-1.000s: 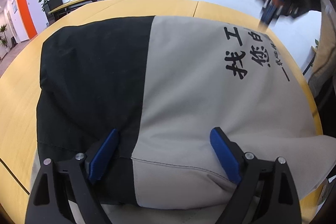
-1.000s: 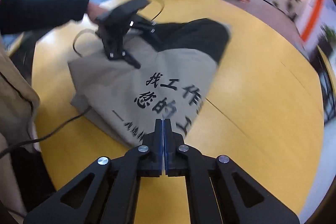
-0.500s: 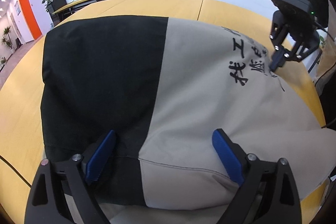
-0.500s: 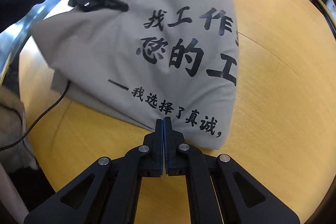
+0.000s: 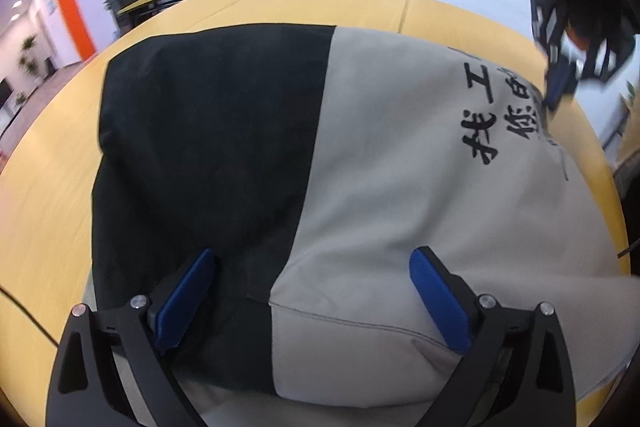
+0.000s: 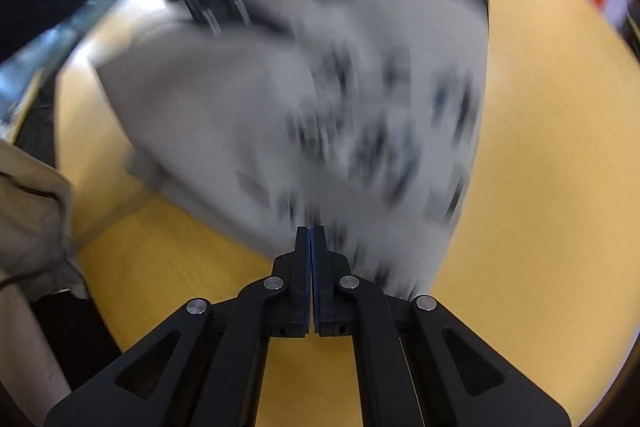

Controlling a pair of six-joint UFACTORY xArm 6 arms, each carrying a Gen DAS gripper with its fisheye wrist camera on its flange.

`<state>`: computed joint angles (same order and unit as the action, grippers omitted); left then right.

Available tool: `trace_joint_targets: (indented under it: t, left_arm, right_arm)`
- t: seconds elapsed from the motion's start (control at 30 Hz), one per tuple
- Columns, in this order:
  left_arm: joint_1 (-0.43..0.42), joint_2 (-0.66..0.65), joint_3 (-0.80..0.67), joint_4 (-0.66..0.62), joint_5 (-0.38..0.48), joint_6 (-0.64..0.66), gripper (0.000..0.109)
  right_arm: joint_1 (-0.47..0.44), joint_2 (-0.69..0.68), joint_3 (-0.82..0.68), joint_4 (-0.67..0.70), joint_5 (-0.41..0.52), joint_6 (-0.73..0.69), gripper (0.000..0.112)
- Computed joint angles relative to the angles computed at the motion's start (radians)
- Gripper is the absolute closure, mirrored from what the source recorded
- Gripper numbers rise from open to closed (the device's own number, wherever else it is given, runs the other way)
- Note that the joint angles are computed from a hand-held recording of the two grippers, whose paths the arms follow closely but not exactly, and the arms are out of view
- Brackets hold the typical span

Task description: Fold clothes

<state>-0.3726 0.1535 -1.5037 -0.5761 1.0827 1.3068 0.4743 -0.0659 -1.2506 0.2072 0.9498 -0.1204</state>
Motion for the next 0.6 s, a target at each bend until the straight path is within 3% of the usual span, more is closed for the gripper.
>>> trace_joint_targets:
  t: [0.1, 0.2, 0.37, 0.43, 0.6]
  left_arm:
    - [0.012, -0.025, 0.044, -0.034, -0.023, -0.018, 0.008]
    - [0.018, -0.032, 0.054, -0.046, -0.019, -0.009, 0.008]
    - [0.034, -0.022, 0.033, -0.030, 0.022, 0.023, 0.007]
    - [0.034, -0.019, 0.025, -0.022, 0.030, 0.029, 0.007]
    - [0.037, 0.006, -0.032, 0.011, 0.085, 0.068, 0.006]
  right_arm:
    - [-0.049, 0.069, -0.142, -0.018, 0.135, -0.185, 0.112]
    - [-0.079, 0.229, -0.312, -0.046, 0.281, -0.324, 0.111]
    - [-0.103, 0.298, -0.350, 0.020, 0.274, -0.362, 0.112]
    - [-0.108, 0.269, -0.302, 0.044, 0.223, -0.368, 0.112]
    - [-0.093, 0.196, -0.187, 0.046, 0.080, -0.191, 0.109]
